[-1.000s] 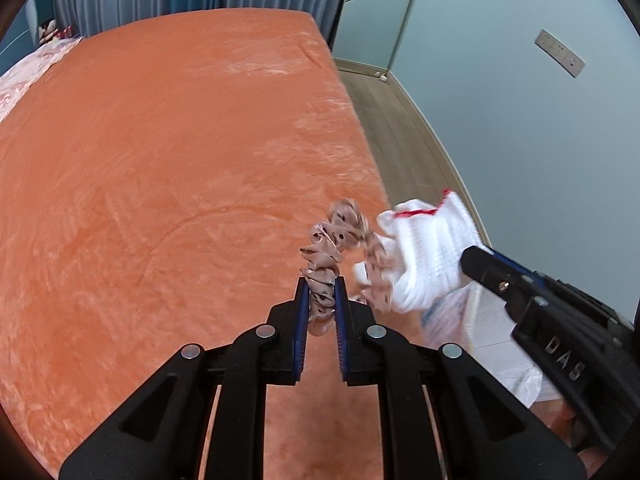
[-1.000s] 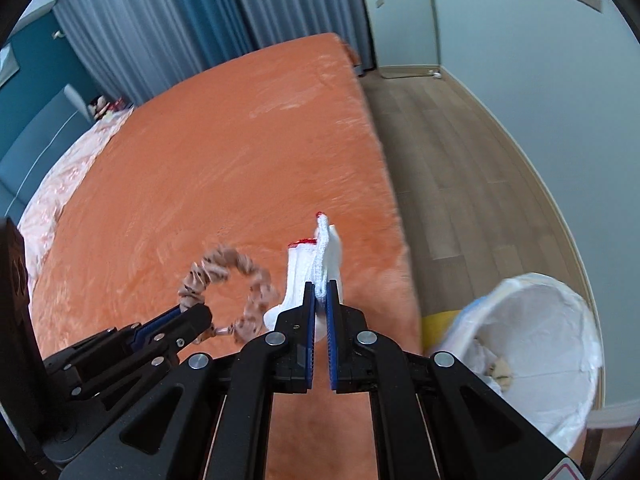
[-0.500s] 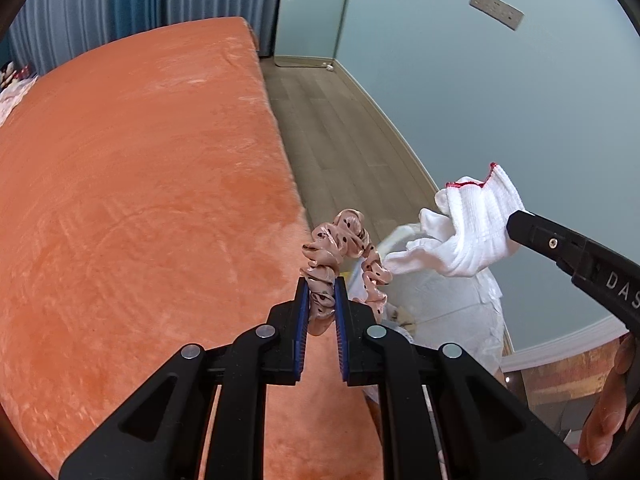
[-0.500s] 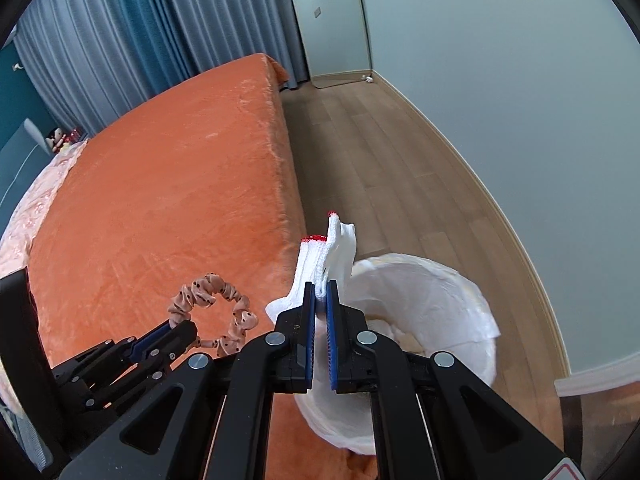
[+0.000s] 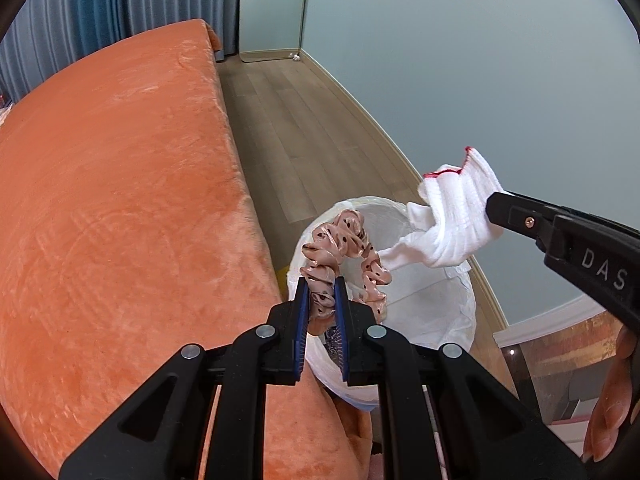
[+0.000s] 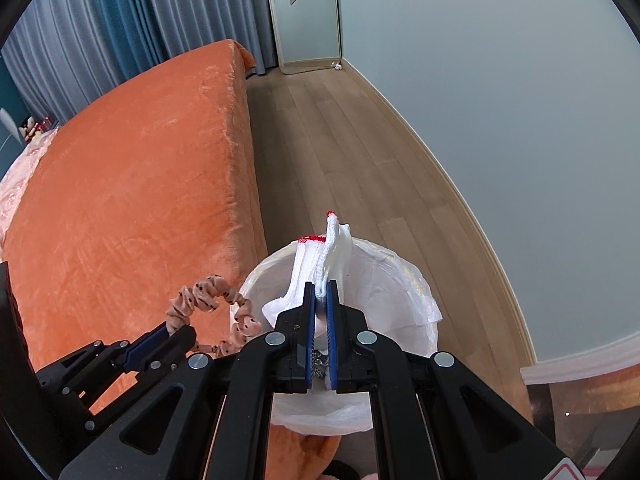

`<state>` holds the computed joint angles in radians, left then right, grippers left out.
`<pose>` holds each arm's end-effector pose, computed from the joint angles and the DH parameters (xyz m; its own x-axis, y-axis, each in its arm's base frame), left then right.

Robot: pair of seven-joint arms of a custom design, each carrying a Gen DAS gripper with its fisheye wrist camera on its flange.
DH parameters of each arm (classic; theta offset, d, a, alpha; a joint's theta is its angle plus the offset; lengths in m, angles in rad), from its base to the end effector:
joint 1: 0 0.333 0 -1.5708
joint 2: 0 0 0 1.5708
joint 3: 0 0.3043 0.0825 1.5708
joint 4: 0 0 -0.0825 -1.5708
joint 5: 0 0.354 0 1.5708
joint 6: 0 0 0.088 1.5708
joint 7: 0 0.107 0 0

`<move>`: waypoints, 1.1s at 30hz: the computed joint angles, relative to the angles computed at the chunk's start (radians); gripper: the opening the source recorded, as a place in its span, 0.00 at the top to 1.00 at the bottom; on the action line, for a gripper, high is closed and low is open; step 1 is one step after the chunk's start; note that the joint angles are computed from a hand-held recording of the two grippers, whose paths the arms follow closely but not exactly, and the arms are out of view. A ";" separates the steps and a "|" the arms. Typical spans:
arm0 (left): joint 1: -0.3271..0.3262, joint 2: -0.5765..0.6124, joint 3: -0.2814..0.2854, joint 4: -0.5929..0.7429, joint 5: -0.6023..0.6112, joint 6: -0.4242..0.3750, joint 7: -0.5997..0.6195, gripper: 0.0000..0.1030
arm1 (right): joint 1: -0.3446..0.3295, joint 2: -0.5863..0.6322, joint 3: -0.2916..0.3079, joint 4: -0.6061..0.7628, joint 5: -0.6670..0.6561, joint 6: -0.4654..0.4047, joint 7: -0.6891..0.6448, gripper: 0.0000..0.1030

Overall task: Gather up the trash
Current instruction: 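Carry the scrunchie and white sock over the white trash bin, then open the left tool over the bin while the right tool releases the sock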

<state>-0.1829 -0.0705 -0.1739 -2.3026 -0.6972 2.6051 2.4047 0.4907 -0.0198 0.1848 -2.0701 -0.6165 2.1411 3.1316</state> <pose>0.4813 -0.1659 0.4182 -0.6354 -0.7516 0.1769 -0.7122 0.4819 -0.5104 0.4284 0.3123 0.4570 -0.5390 -0.8423 0.0041 -0.7227 0.4600 -0.5158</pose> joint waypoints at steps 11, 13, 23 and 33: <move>-0.020 -0.008 -0.009 -0.017 0.013 0.008 -0.010 0.88 | -0.005 -0.023 0.002 -0.015 0.014 -0.016 -0.013 0.95; -0.021 -0.007 -0.009 -0.014 0.014 0.006 -0.013 0.88 | -0.006 -0.023 0.003 -0.013 0.019 -0.025 -0.020 0.95; -0.023 0.000 -0.011 -0.009 0.026 -0.001 -0.020 0.87 | -0.008 -0.013 0.000 -0.015 0.044 -0.019 -0.056 0.95; -0.024 -0.001 -0.012 -0.011 0.019 0.001 -0.013 0.87 | -0.007 -0.012 -0.001 -0.014 0.047 -0.020 -0.060 0.95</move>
